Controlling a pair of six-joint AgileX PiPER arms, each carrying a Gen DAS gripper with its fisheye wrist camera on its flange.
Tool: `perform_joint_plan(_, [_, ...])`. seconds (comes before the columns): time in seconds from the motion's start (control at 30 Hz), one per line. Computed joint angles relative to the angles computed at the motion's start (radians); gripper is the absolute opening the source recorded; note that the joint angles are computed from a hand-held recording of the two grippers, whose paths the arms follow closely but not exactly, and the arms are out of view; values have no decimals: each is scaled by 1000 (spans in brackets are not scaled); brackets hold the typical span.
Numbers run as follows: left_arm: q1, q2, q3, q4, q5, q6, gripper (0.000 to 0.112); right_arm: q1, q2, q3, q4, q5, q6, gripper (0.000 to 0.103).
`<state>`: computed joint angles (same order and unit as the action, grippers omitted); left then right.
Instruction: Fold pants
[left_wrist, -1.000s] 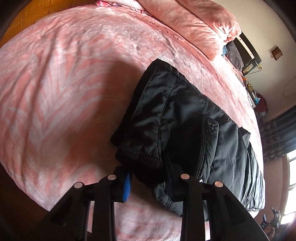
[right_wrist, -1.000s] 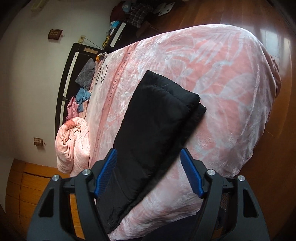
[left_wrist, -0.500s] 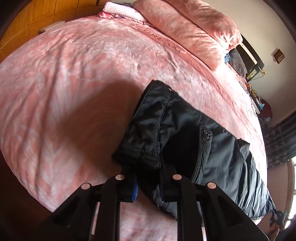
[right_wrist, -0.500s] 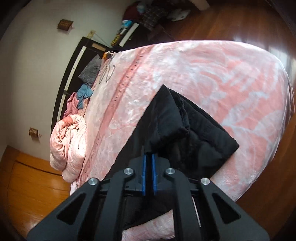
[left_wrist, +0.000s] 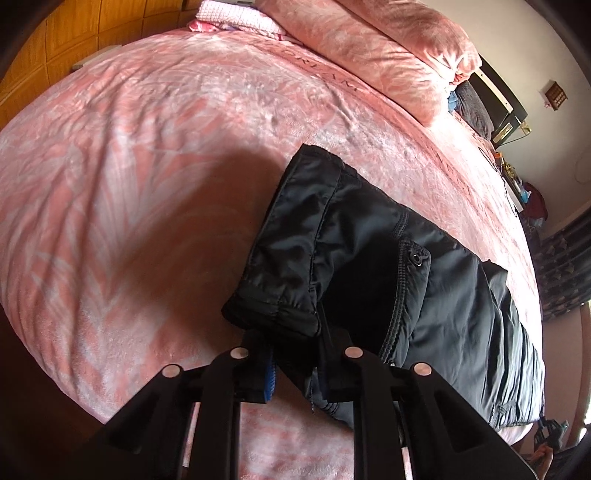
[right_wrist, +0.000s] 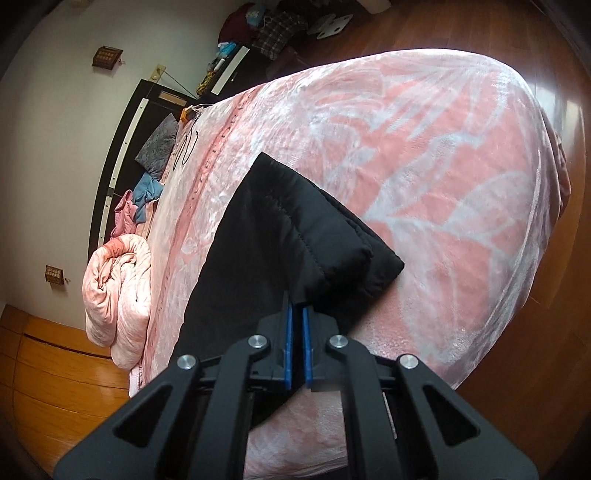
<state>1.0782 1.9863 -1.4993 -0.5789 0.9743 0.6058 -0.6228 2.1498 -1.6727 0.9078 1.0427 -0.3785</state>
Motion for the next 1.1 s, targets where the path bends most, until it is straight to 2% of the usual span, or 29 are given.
perform_joint_plan(0.3, [-1,-5,16,-6,-15,20,17,-13,-25,86,24,-47,-4,4])
perform_joint_plan(0.37, [-1,-3,12,-7,-11,32,18,-21,-7,71,30,-30,8,5])
perform_joint_plan(0.43, [11,2,1,-25,15,49,20,-40,-16,68,51,-15,7,13])
perform_joint_plan(0.5, [26,-3,0,-41,35,68,26,-49,-61,83,32,-39,2,20])
perform_joint_plan(0.57, [34,-20,20,-56,30,94,55,-56,-102,94,12,-61,-10,21])
perform_joint_plan(0.6, [39,-32,39,-73,19,117,60,-64,-105,87,18,-51,-13,21])
perform_joint_plan(0.67, [42,-49,70,-96,3,153,62,-80,-103,77,33,-28,-9,22])
perform_joint_plan(0.8, [38,-47,78,-97,4,140,64,-88,-85,75,20,-36,34,29])
perform_joint_plan(0.97, [22,-40,78,-76,-21,100,72,-83,-32,75,55,-31,42,29])
perform_joint_plan(1.0, [19,-40,80,-74,-24,96,72,-79,-21,70,55,-27,37,16])
perform_joint_plan(1.1, [7,-43,88,-66,-33,93,72,-64,-9,69,33,-63,17,13])
